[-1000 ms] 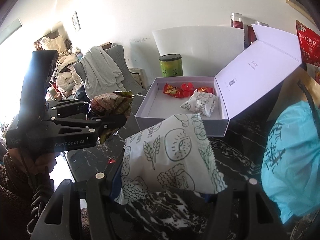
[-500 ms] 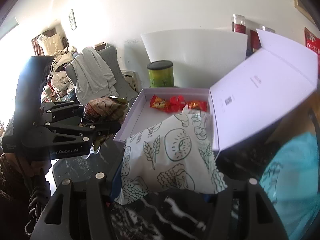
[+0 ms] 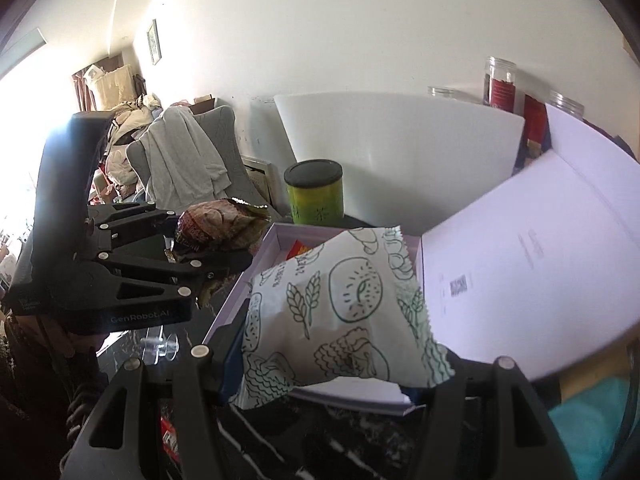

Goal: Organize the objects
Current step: 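Lower the white packet and cereal bag into the white gift box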

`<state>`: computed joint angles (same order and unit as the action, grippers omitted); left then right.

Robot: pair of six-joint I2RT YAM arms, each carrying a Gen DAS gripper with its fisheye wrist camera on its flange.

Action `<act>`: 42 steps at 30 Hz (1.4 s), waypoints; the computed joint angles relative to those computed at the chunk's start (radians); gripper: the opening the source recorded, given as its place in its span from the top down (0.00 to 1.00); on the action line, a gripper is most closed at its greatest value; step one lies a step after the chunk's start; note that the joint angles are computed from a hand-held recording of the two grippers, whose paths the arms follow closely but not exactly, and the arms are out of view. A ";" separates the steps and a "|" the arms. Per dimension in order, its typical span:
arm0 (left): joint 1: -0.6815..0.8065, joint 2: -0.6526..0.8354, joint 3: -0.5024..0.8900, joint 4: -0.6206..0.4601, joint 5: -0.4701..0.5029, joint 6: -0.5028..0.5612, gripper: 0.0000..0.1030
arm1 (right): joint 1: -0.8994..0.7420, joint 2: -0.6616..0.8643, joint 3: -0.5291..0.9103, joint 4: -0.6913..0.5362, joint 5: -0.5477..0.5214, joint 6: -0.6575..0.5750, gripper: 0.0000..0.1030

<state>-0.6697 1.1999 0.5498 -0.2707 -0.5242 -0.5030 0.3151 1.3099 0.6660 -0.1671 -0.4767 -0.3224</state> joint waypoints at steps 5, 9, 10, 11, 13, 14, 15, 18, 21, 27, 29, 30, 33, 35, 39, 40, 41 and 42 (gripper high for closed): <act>0.124 0.042 0.007 0.082 0.070 0.092 0.53 | 0.025 0.151 0.101 0.045 0.001 0.063 0.40; 0.191 0.093 0.021 0.137 0.082 0.145 0.53 | 0.042 0.243 0.166 0.079 0.012 0.091 0.40; 0.203 0.101 0.024 0.150 0.088 0.154 0.53 | 0.044 0.265 0.184 0.090 0.011 0.104 0.40; 0.222 0.113 0.028 0.170 0.101 0.166 0.53 | 0.046 0.287 0.204 0.095 0.008 0.113 0.40; 0.256 0.143 0.039 0.200 0.123 0.179 0.53 | 0.050 0.328 0.243 0.095 0.004 0.113 0.40; 0.272 0.158 0.044 0.209 0.132 0.187 0.53 | 0.052 0.347 0.259 0.098 0.002 0.111 0.40; 0.283 0.173 0.047 0.219 0.138 0.200 0.53 | 0.055 0.370 0.277 0.097 -0.001 0.101 0.40; 0.304 0.210 0.062 0.232 0.143 0.229 0.53 | 0.055 0.434 0.314 0.101 -0.011 0.077 0.40; 0.315 0.265 0.097 0.244 0.126 0.252 0.53 | 0.058 0.505 0.368 0.074 0.007 0.070 0.40; 0.316 0.342 0.141 0.272 0.142 0.269 0.53 | 0.041 0.560 0.401 0.067 0.023 0.069 0.40; 0.319 0.359 0.144 0.275 0.153 0.278 0.53 | 0.040 0.567 0.404 0.070 0.023 0.069 0.40; 0.325 0.361 0.143 0.278 0.164 0.279 0.53 | 0.041 0.572 0.406 0.070 0.024 0.068 0.40; 0.345 0.383 0.149 0.278 0.172 0.276 0.53 | 0.050 0.588 0.414 0.069 0.031 0.064 0.40; 0.352 0.403 0.160 0.274 0.177 0.275 0.53 | 0.058 0.606 0.426 0.069 0.039 0.062 0.40; 0.373 0.441 0.172 0.280 0.215 0.275 0.53 | 0.079 0.640 0.444 0.066 0.068 0.048 0.40; 0.374 0.454 0.177 0.280 0.211 0.276 0.53 | 0.082 0.651 0.451 0.065 0.073 0.049 0.40; 0.374 0.469 0.184 0.281 0.210 0.277 0.53 | 0.084 0.661 0.457 0.065 0.074 0.050 0.40; 0.376 0.481 0.188 0.281 0.213 0.278 0.53 | 0.085 0.672 0.464 0.063 0.071 0.050 0.40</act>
